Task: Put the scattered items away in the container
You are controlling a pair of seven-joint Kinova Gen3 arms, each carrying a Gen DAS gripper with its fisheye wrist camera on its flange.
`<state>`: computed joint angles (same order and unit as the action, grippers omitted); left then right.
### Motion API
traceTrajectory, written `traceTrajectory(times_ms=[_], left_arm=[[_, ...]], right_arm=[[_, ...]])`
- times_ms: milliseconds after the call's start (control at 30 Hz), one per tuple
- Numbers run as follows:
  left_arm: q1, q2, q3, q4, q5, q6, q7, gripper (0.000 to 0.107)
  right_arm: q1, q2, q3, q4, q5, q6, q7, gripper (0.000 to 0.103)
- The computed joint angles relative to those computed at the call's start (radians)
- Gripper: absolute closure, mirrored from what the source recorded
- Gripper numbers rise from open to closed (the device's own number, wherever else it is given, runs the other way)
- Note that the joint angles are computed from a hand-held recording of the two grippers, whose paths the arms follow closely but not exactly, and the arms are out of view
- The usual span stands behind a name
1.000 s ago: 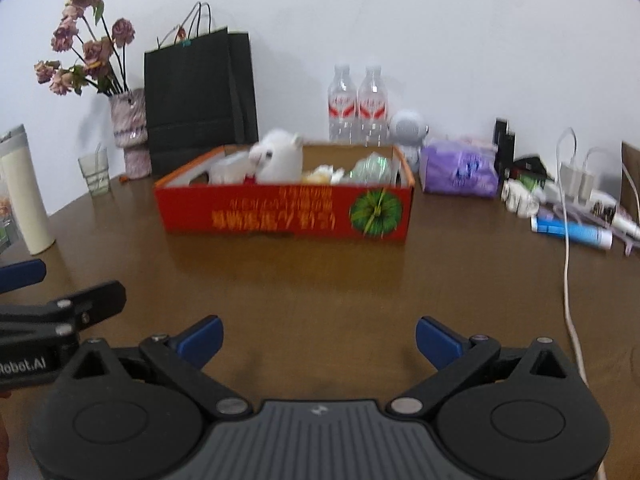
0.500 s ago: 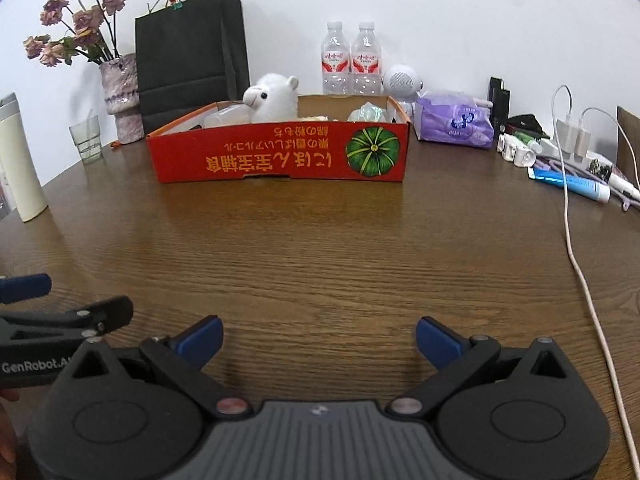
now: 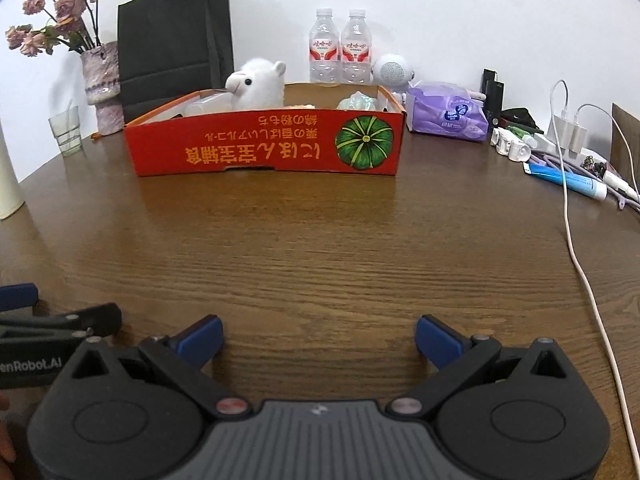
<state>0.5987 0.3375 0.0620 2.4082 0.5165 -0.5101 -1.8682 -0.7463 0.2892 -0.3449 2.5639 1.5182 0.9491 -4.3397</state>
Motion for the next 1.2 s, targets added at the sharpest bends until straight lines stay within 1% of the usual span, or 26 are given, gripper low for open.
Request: traceTrajectory(times_ms=[100, 233, 433, 1200], left_arm=[[0.004, 0.003, 0.000, 0.003, 0.009, -0.010, 0.004, 0.004], [-0.021, 0.001, 0.010, 0.001, -0.032, 0.000, 0.022, 0.004], [-0.019, 0.005, 0.005, -0.008, -0.041, 0.006, 0.023, 0.004], [-0.008, 0.011, -0.005, -0.023, -0.026, 0.016, 0.011, 0.004]], right_arm=[[0.012, -0.001, 0.004, 0.001, 0.018, -0.008, 0.000, 0.000], [0.017, 0.000, 0.002, 0.000, 0.020, -0.008, 0.002, 0.000], [0.013, -0.002, -0.002, 0.003, 0.013, -0.005, -0.004, 0.000], [0.014, 0.000, -0.002, 0.003, 0.016, -0.004, -0.006, 0.000]])
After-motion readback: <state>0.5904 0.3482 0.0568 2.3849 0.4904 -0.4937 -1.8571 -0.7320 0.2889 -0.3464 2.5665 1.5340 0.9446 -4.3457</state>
